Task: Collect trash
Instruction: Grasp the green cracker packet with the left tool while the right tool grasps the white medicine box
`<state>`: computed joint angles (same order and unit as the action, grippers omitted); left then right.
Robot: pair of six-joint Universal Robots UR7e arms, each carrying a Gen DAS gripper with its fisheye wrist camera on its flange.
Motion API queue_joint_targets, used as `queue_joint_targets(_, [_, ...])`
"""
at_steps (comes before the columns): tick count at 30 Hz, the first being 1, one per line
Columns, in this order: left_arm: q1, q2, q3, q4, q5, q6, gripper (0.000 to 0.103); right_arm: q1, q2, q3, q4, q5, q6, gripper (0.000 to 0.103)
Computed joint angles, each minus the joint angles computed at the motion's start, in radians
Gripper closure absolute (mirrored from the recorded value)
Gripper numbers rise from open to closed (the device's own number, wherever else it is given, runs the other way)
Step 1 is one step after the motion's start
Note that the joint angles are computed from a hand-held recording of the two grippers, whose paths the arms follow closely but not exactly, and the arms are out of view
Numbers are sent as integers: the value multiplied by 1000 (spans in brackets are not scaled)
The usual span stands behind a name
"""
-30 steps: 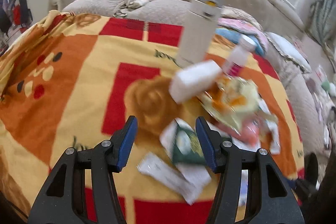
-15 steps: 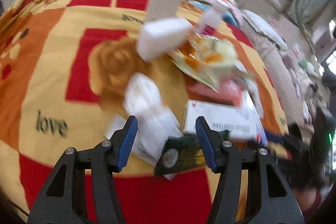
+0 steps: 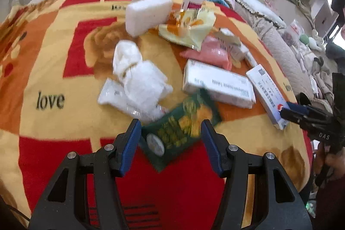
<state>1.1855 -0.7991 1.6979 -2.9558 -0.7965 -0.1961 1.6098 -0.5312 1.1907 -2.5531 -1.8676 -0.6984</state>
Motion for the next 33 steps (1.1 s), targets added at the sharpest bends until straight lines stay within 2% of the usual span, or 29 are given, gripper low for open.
queue_joint_targets(2, [-1, 15, -17, -4, 12, 42, 47, 3, 13, -22, 14, -9, 32, 35])
queue_joint_targets(4, [-2, 26, -30, 18, 6, 75, 47, 4, 15, -23, 5, 9, 41, 30])
queue_joint_targets(6, [-1, 41, -47, 79, 10, 84, 47, 7, 22, -26, -3, 11, 30, 29])
queue_joint_targets(8, [-12, 53, -42, 74, 47, 106, 46, 14, 47, -47, -2, -21, 13, 29])
queue_joint_targets(9, [-13, 49, -40, 95, 35, 92, 46, 15, 56, -53, -4, -30, 4, 30])
queue_joint_targets(10, [-8, 36, -34, 123, -11, 66, 46, 15, 64, -58, -4, -39, -3, 31])
queue_joint_targets(12, [2, 12, -19, 157, -113, 27, 46, 16, 72, -54, -25, -55, -23, 47])
queue_joint_targets(13, [0, 7, -10, 155, -125, 25, 46, 17, 68, -44, -44, -53, -47, 55])
queue_joint_targets(16, [-10, 12, -4, 144, -83, 21, 46, 15, 51, -41, -14, -28, -40, 55])
queue_joint_targets(20, [-9, 34, -28, 118, -43, -18, 46, 14, 46, -42, -2, -55, -46, 53])
queue_joint_targets(21, [-8, 43, -41, 124, -36, -30, 46, 13, 46, -44, 3, -51, -42, 51])
queue_joint_targets(23, [-12, 64, -59, 130, -3, -38, 46, 12, 52, -44, -22, -54, -36, 35])
queue_joint_targets(26, [-30, 100, -78, 128, 80, -30, 46, 17, 63, -48, -42, -56, -51, 33])
queue_joint_targets(27, [-32, 104, -78, 120, 87, -34, 47, 17, 68, -51, -47, -53, -62, 34])
queue_joint_targets(28, [-31, 106, -76, 105, 75, -34, 50, 18, 74, -52, -60, -57, -71, 45])
queue_joint_targets(29, [-31, 105, -75, 104, 66, -41, 66, 19, 79, -53, -72, -63, -77, 56])
queue_joint_targets(31, [-31, 96, -74, 112, 33, -56, 66, 13, 74, -52, -61, -48, -70, 56])
queue_joint_targets(33, [-30, 80, -62, 99, -41, -58, 66, 6, 50, -36, -44, -15, -58, 56])
